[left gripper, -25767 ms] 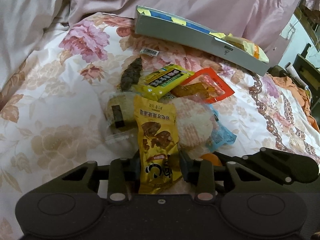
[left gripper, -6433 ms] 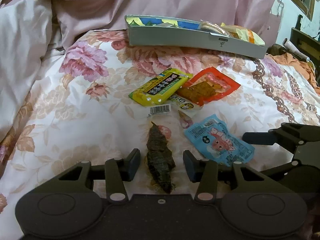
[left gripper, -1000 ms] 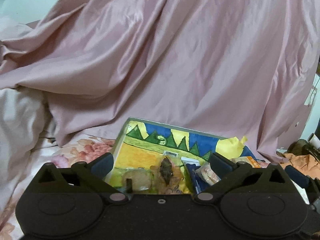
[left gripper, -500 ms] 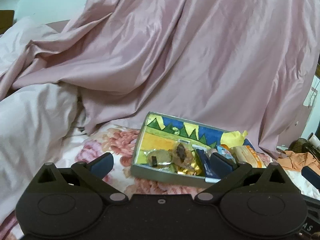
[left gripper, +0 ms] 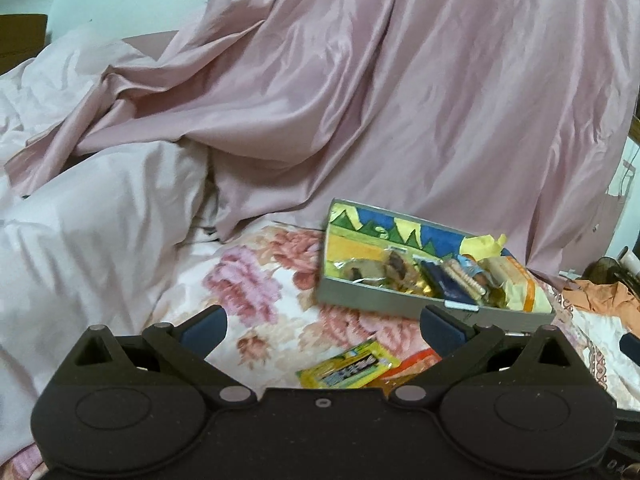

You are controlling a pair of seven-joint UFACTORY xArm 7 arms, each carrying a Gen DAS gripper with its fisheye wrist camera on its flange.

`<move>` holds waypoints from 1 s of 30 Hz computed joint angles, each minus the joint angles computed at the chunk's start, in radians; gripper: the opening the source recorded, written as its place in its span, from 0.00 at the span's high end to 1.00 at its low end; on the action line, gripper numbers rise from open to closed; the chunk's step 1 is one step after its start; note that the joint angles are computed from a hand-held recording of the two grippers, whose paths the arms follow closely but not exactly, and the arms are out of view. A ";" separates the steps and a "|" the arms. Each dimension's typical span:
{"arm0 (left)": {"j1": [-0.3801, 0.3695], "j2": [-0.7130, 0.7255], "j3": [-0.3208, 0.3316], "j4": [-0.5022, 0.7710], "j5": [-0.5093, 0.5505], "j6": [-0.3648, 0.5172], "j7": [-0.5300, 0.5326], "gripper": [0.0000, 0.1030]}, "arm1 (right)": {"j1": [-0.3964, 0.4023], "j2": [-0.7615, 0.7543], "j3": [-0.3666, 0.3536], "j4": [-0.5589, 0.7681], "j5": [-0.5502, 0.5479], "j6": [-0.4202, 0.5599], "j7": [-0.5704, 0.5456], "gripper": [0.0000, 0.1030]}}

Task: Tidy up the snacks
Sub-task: 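Withdraw both tools from the tray back toward the remaining snacks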

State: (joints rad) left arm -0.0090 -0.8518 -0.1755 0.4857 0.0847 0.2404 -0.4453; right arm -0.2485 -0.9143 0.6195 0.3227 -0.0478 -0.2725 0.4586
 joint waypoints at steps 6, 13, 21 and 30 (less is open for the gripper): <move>-0.028 -0.086 0.045 -0.066 -0.005 0.031 0.047 0.01 | 0.084 -0.087 0.004 -0.035 -0.022 0.101 0.033 0.00; -0.059 -0.165 0.098 -0.149 -0.026 0.050 0.125 0.01 | 0.233 -0.146 -0.044 -0.070 -0.077 0.232 0.102 0.00; -0.073 -0.162 0.150 -0.207 -0.050 0.031 0.235 0.01 | 0.314 -0.122 -0.083 -0.067 -0.134 0.329 0.165 0.00; -0.072 -0.047 0.178 -0.224 -0.087 -0.032 0.316 0.01 | 0.339 -0.001 -0.098 -0.027 -0.186 0.367 0.184 0.00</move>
State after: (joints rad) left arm -0.0815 -0.8990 0.0023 0.2618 -0.0027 0.2088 -0.1297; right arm 0.0900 -0.9154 0.5220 0.2954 -0.2337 0.0943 0.6424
